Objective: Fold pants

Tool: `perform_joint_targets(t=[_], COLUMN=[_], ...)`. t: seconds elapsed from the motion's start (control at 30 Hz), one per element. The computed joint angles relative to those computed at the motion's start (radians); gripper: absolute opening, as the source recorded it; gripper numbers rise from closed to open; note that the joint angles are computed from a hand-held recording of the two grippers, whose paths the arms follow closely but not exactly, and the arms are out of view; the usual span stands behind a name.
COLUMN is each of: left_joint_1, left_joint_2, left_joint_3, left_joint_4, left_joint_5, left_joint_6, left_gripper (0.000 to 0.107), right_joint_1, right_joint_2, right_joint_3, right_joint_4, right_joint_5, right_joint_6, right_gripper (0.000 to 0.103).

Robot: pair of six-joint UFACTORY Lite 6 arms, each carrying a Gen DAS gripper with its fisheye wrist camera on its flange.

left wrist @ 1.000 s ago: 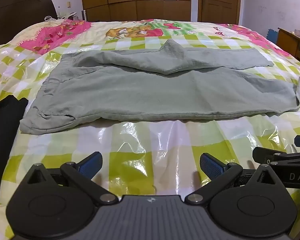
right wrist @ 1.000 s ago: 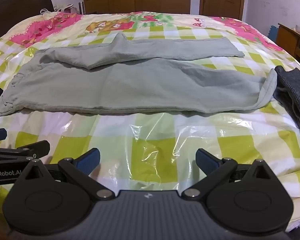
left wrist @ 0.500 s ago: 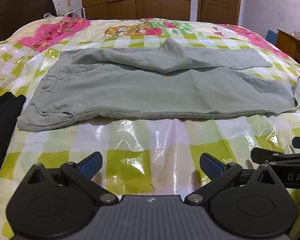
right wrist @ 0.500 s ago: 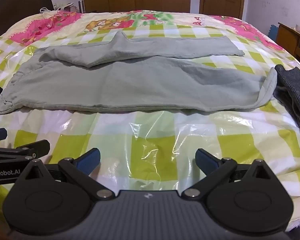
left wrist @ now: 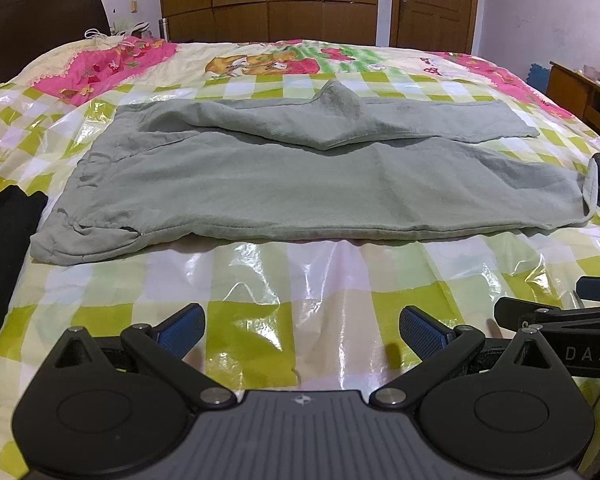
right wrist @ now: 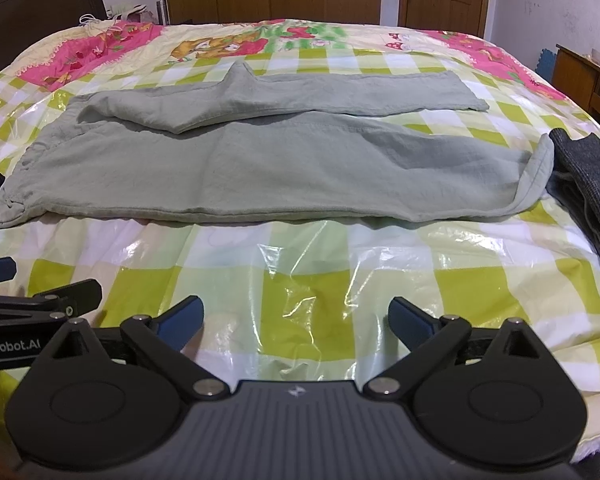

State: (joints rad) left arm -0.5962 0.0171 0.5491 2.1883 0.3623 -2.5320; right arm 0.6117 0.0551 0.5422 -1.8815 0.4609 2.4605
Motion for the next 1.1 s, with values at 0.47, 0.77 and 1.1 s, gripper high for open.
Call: perform_joint_targets(t=[0.47,0.77,1.1], left_joint_1=[-0.004,-0.006,-0.008], left_joint_2=[-0.001,0.004,0.003], left_joint_3=[-0.002,-0.001,-0.002], left_joint_4=[0.001,0.005,0.016], left_joint_5=[0.000,-0.001,-0.001], left_joint_6=[-0.004,-0.012,-0.023], left_gripper=[0.103,0.103,0.103], right_joint_1=[0.001,0.000,0.000], right_joint_2=[0.005,0.007,0.007], right_joint_3=[0.004,0.003,0.003], right_joint_4=[0.007,0.002,0.004], right_joint_5=[0.003,0.003,0.003], right_joint_6=[-0.007,-0.002,-0.004], right_gripper=[0.098,0.098,0.097])
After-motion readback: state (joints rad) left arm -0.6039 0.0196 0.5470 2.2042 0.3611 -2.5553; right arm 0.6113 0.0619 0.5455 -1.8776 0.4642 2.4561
